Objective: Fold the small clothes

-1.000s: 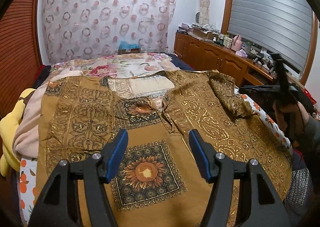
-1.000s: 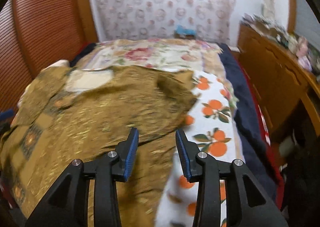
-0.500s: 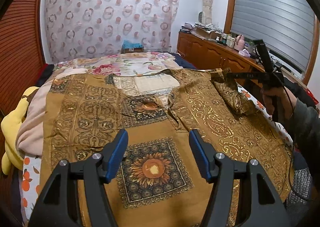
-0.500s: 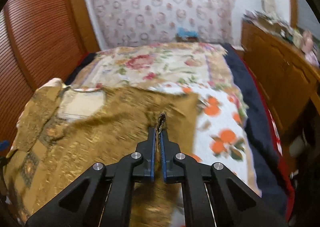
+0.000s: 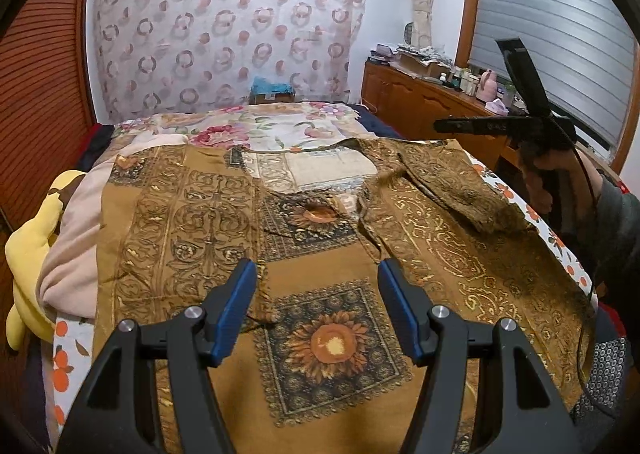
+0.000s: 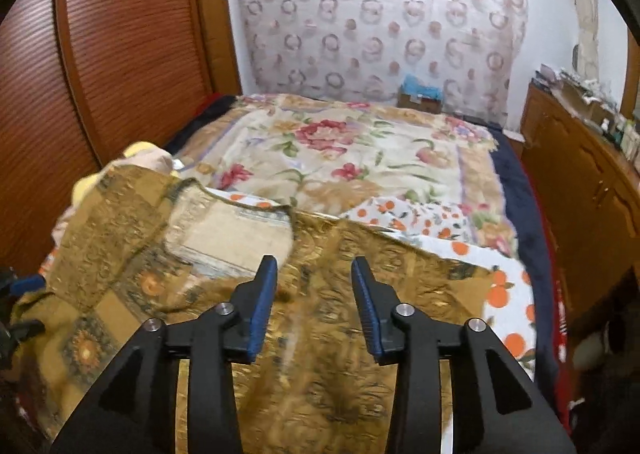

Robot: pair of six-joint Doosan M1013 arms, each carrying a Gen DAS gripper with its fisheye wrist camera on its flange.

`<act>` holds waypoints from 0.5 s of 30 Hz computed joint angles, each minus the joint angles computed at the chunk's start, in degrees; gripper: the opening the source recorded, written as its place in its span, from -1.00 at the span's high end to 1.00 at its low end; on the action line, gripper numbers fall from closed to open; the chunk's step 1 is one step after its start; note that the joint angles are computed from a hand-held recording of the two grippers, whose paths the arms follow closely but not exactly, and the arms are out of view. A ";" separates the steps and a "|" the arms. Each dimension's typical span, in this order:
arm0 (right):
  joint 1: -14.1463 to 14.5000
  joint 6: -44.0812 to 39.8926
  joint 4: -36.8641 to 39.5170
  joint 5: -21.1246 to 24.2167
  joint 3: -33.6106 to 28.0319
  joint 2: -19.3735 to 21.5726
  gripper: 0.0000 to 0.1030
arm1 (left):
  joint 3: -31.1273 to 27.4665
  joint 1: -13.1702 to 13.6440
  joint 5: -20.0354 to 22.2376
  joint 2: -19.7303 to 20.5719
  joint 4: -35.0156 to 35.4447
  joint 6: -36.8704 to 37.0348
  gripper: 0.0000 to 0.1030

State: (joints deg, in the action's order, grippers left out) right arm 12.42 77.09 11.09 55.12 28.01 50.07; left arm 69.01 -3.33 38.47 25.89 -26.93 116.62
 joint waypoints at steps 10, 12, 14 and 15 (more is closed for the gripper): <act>-1.99 8.09 -11.26 4.36 -0.93 2.35 0.10 | -6.40 1.74 1.73 3.82 6.68 -6.09 -0.22; -2.22 9.43 -12.28 5.63 -2.43 3.47 0.10 | -7.70 2.05 1.96 4.64 8.86 -7.83 -0.22; -2.67 9.67 -11.73 6.07 -3.14 4.03 0.10 | -9.31 2.53 2.57 5.65 10.77 -9.69 -0.22; -2.81 9.87 -11.52 6.35 -3.68 4.41 0.10 | -10.10 2.77 2.92 6.15 11.46 -10.53 -0.22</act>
State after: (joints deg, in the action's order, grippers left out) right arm 9.61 86.96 -0.42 61.47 24.34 54.48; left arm 58.91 -0.56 41.39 32.04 -15.47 106.08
